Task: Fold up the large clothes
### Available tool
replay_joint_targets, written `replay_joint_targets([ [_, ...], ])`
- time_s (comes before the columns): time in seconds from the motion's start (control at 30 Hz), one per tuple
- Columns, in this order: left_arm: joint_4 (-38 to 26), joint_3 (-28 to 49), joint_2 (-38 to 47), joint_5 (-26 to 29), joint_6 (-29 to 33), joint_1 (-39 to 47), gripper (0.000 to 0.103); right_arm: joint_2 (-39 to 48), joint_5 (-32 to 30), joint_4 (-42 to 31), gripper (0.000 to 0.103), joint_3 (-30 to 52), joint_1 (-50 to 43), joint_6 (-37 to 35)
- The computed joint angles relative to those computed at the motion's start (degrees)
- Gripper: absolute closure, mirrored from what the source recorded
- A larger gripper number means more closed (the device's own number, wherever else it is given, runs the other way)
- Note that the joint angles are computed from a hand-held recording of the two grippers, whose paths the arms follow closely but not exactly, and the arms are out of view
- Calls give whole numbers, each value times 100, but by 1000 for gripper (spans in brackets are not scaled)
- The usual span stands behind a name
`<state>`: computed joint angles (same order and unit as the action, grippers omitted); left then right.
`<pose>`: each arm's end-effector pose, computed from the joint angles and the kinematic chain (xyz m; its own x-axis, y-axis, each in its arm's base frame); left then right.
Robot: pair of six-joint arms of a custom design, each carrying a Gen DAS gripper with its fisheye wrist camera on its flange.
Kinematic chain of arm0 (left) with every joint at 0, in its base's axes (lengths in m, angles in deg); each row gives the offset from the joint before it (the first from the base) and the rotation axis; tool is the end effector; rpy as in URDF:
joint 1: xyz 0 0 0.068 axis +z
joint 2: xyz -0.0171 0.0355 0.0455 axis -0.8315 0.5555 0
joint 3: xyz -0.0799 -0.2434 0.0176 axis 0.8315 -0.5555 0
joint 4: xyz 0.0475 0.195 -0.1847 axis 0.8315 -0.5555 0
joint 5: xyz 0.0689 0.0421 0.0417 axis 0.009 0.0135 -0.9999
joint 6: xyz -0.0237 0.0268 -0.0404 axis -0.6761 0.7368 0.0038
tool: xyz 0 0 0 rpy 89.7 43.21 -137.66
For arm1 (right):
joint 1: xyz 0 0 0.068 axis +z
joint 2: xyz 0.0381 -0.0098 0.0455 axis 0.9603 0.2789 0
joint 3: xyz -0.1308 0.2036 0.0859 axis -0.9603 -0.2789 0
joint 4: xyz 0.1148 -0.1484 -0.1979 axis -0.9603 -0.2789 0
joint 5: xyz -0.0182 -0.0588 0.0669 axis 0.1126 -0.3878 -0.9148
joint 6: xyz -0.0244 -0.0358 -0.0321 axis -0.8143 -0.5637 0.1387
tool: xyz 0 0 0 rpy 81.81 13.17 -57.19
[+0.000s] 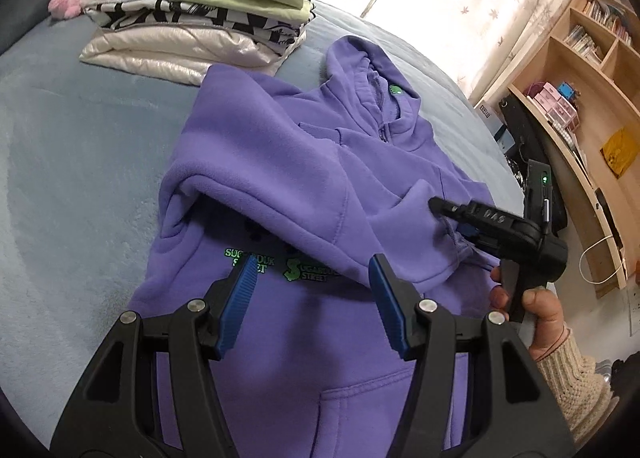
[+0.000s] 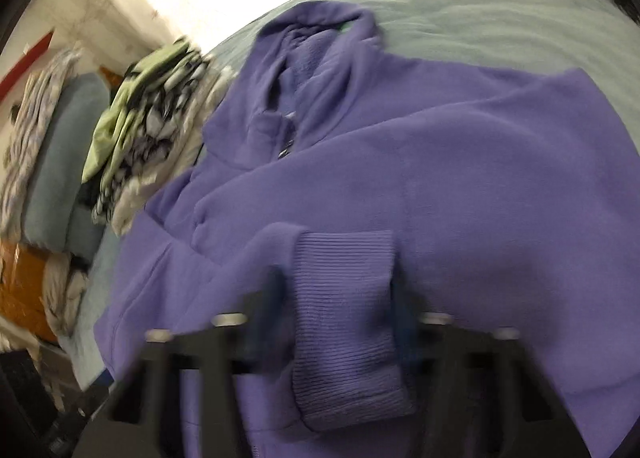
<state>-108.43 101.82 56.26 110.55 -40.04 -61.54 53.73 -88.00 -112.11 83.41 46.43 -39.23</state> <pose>0.2073 -0.0392 0.2425 -0.8257 0.1870 -0.5323 0.4538 0.7806 -0.4297 0.2340 -0.1087 0.1738 -0.6567 0.6162 -0.4349 0.4791 0.7861 0.3904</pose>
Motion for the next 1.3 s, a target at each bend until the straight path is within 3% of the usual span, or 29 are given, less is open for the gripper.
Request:
replay_joint_targets([
  [0.17,26,-11,-230,99,-17,66,48,-1268,394,-42,88,46,314,110],
  [0.3,181,-18,-583,221,-144,95,48,-2041,1307,289,88,3,209,42],
  [0.33,194,6,-588,236,-125,97,48,-1817,1504,292,84,60,142,-6],
  [0.37,231,14,-588,180,-135,33,48,-1582,1486,191,66,136,-6,-83],
  [0.43,270,96,-449,-36,-139,-98,48,-728,1553,-125,42,394,-238,-130],
  [0.57,319,532,323,-247,-8,-109,48,-111,548,-108,42,249,-923,-186],
  [0.77,618,1698,2106,-601,-63,-46,48,309,-139,143,42,251,-1431,-435],
  [1.0,478,3437,4250,-757,-428,-290,48,942,-93,469,42,514,-1270,-500],
  [1.2,227,4653,5570,-930,-725,-477,48,1638,58,1016,43,931,-1064,-286],
  [1.23,247,4731,5683,-906,-797,-482,48,1726,191,1057,51,988,-992,-334],
  [1.27,342,4723,5715,-878,-872,-485,48,1787,279,1025,66,1039,-950,-428],
  [1.3,494,4654,5673,-891,-947,-502,51,1832,274,1002,69,1077,-925,-497],
])
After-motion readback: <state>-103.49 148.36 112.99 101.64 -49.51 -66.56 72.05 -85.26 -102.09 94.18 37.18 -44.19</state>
